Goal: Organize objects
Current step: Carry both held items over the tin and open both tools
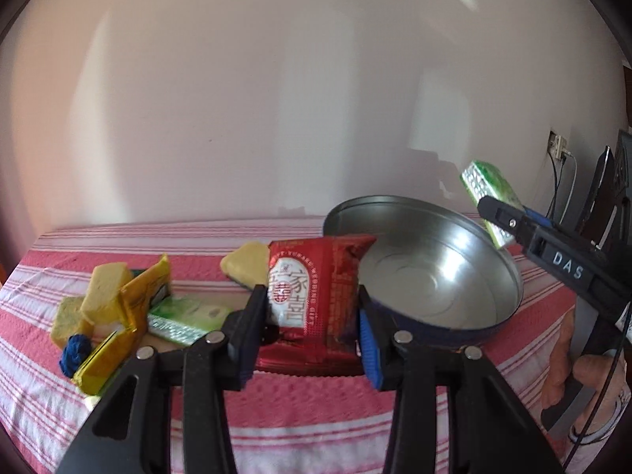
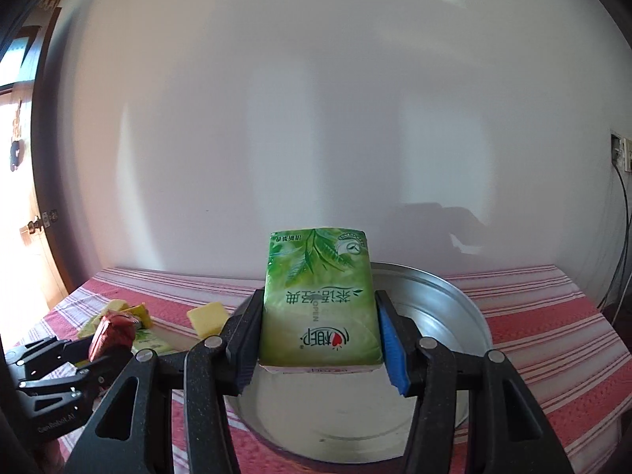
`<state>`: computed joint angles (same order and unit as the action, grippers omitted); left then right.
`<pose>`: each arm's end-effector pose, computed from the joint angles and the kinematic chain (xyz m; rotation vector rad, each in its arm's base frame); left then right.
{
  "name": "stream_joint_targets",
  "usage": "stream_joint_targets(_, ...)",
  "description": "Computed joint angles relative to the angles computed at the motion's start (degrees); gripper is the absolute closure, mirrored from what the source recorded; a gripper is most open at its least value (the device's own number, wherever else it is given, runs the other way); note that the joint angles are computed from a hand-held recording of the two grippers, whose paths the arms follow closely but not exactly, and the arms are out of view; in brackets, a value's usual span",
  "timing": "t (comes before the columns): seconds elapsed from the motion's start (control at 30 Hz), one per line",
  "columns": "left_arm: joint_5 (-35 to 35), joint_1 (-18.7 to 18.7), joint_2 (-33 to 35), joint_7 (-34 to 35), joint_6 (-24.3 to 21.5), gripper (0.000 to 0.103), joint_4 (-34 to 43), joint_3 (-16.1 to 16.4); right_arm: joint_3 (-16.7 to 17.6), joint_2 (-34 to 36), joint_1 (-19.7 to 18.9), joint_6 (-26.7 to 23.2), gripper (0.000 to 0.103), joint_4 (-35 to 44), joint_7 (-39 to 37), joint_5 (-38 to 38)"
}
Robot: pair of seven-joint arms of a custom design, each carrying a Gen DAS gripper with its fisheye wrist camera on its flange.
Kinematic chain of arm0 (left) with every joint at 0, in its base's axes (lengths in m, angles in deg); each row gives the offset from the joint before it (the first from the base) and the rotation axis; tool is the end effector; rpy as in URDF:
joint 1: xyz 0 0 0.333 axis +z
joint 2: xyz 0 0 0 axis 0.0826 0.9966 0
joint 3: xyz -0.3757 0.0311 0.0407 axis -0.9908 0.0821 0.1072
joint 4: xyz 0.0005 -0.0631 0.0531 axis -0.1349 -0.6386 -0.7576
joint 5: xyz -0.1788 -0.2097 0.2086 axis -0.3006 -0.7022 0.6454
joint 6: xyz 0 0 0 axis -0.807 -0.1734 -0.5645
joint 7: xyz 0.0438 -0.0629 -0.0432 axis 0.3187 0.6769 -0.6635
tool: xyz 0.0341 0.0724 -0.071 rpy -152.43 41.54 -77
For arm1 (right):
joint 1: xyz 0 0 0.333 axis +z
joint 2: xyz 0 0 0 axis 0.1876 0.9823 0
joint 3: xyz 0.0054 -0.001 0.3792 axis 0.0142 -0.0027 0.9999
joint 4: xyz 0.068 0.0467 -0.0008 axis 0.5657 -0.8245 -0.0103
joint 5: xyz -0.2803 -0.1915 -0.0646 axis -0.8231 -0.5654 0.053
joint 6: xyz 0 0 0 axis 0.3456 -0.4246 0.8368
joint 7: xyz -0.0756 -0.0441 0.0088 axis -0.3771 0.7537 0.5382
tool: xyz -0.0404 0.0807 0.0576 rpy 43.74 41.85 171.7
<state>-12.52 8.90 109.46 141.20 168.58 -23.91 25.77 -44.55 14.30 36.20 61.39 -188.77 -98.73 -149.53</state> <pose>0.6772 -0.1166 0.5086 -1.2621 2.0740 -1.2391 0.5683 0.2930 0.5410 -1.2692 1.6683 -1.0652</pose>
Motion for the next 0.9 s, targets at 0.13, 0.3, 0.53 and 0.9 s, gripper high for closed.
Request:
stream_joint_targets(0.13,5.1,-4.0,2.2,-4.6,-1.2,0.061,3.4,1.0,-0.7,-0.3,-2.0,0.6,0.048,-1.5,-3.0,2.7)
stream_joint_targets(0.3,14.9,-9.0,5.0,-15.1,-1.8,0.061,6.3,3.6,-1.2,1.8,-3.2,0.8,0.048,-0.8,-11.5,10.7)
stream_joint_targets(0.53,25.5,-12.4,7.9,-26.7,-4.1,0.061,8.7,6.5,-2.5,2.8,-2.3,-0.1,0.048,-0.7,-19.8,17.4)
stream_joint_targets(0.9,35.2,-11.6,5.8,-34.3,1.9,0.053,3.7,6.4,-4.1,3.2,-0.8,0.7,0.032,-1.3,-20.1,21.5)
